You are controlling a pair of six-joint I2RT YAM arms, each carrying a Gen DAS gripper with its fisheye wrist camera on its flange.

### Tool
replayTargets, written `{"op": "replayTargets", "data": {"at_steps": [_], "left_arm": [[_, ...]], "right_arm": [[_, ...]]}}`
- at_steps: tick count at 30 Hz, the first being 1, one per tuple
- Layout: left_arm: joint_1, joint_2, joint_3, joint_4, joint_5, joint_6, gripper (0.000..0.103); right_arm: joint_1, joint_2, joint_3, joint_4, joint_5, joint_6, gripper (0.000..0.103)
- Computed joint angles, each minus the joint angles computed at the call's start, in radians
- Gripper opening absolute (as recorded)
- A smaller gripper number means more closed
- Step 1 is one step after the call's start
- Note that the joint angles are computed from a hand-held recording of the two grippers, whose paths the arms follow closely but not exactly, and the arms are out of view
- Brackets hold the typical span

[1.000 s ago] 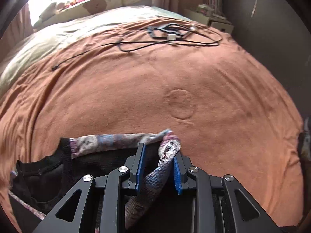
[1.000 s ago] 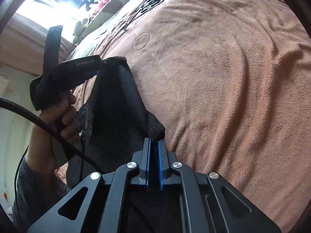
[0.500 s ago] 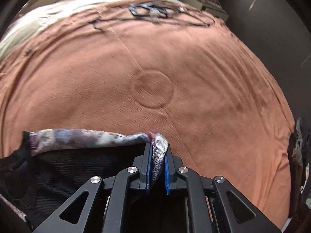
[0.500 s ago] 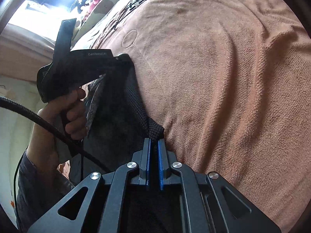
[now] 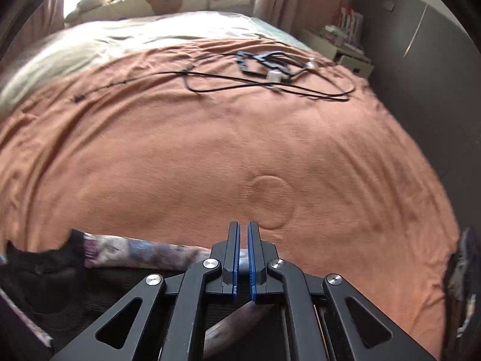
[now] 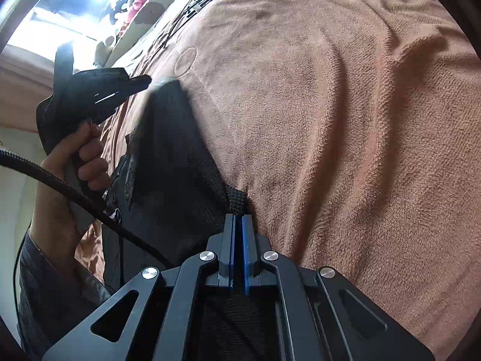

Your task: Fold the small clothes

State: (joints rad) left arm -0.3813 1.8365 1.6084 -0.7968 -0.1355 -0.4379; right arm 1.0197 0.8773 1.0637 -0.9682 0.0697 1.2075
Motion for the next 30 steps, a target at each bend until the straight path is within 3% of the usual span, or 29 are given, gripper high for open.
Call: {"op": "replayTargets", "data": {"at_steps": [3,6,9,10,11,13,14,15,16,24,30], "left_arm": [[0.016,-0.022,-0.024,-0.014,-0.036,0.032,0.006],[0.051,-0.058,-0.079,0.002,0.045,0.049,0.006],[0.067,-0.078,-0.089,-0.04,0.091,0.094,0.01],[0.073,-0.101,-0.103,-0.058,0.092,0.116,0.021],[0.077,-0.116,-0.112,-0.068,0.09,0.13,0.038],[0.091,-0.169,-0.15,-0.087,0.072,0.165,0.061],[0.099,-0.192,-0.167,-0.09,0.063,0.177,0.064],[0.111,-0.218,-0.187,-0.094,0.057,0.188,0.064],[0.129,-0.245,-0.21,-0.101,0.062,0.195,0.064],[0.27,-0.413,-0.416,-0.103,0.096,0.275,0.064],[0.355,-0.487,-0.549,-0.075,0.178,0.312,0.064]], "right_arm": [[-0.007,-0.005,0.01,-0.007,-0.009,0.004,0.001],[-0.043,-0.029,-0.006,0.012,-0.048,0.005,0.001],[-0.053,-0.027,0.034,-0.051,-0.021,0.002,0.002],[-0.054,-0.04,0.039,-0.058,-0.01,0.002,0.002],[-0.047,-0.052,0.04,-0.061,-0.001,0.01,0.004],[-0.048,-0.066,0.038,-0.066,0.004,0.013,0.016],[-0.05,-0.074,0.033,-0.062,0.002,0.01,0.031],[-0.046,-0.078,0.028,-0.057,0.004,0.013,0.043],[-0.042,-0.081,0.025,-0.053,0.006,0.014,0.045],[-0.002,-0.041,0.031,-0.015,0.045,-0.037,0.045],[0.019,0.022,0.047,-0.008,0.064,-0.061,0.045]]}}
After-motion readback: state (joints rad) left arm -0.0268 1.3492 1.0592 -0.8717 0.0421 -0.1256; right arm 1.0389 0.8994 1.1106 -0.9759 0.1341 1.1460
